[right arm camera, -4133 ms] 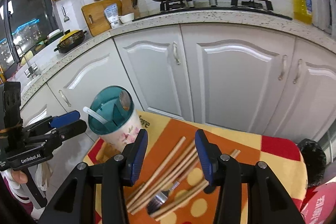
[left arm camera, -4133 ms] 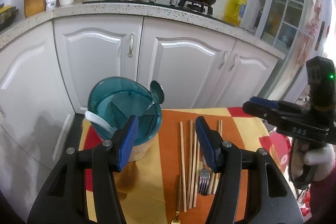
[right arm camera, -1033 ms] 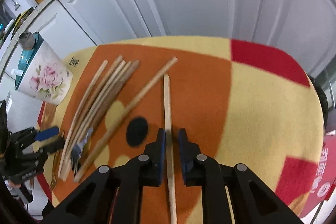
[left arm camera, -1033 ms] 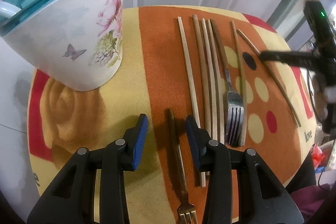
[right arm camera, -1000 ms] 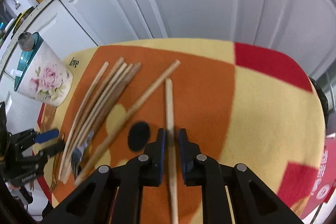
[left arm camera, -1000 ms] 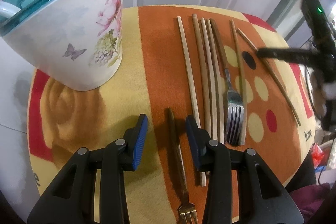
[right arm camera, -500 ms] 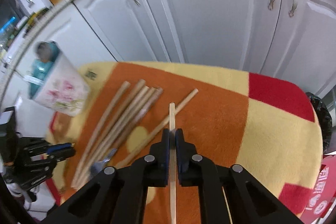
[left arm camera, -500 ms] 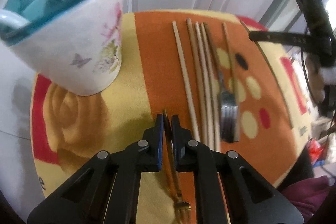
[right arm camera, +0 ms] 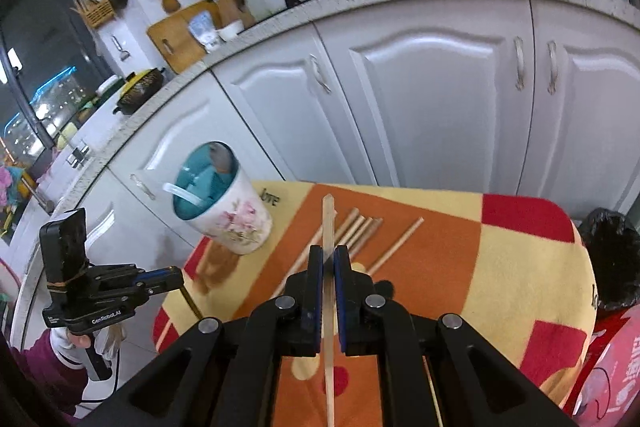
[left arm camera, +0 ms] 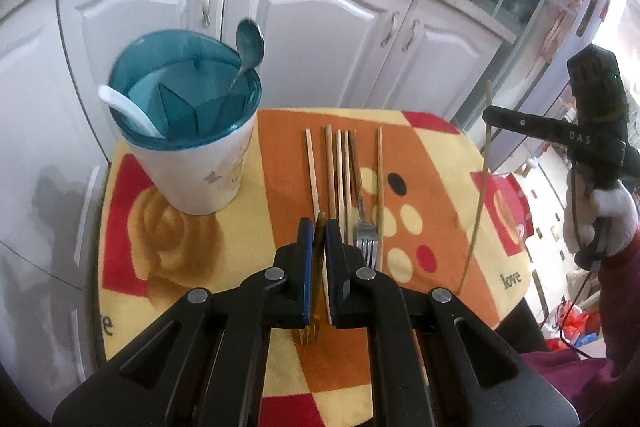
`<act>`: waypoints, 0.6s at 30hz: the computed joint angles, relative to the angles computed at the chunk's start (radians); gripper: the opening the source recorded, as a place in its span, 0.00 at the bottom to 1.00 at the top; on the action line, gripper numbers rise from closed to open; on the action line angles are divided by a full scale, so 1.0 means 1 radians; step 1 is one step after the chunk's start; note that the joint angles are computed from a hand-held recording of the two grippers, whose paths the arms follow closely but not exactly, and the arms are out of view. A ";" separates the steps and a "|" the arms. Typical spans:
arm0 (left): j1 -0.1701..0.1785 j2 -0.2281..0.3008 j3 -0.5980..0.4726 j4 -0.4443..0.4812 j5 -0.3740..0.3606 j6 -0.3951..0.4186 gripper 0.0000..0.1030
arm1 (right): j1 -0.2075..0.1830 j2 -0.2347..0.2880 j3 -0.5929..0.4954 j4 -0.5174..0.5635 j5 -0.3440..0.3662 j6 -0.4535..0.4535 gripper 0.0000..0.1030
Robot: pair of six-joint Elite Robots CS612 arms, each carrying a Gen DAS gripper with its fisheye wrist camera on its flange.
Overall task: Organize utensils
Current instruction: 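Lift the chopstick and gold fork and drop them into the utensil holder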
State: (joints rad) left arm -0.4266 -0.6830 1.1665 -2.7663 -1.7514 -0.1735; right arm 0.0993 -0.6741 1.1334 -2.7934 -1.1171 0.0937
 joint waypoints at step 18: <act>0.021 -0.072 0.040 -0.103 0.039 -0.024 0.04 | 0.026 0.002 -0.091 -0.084 0.064 -0.030 0.05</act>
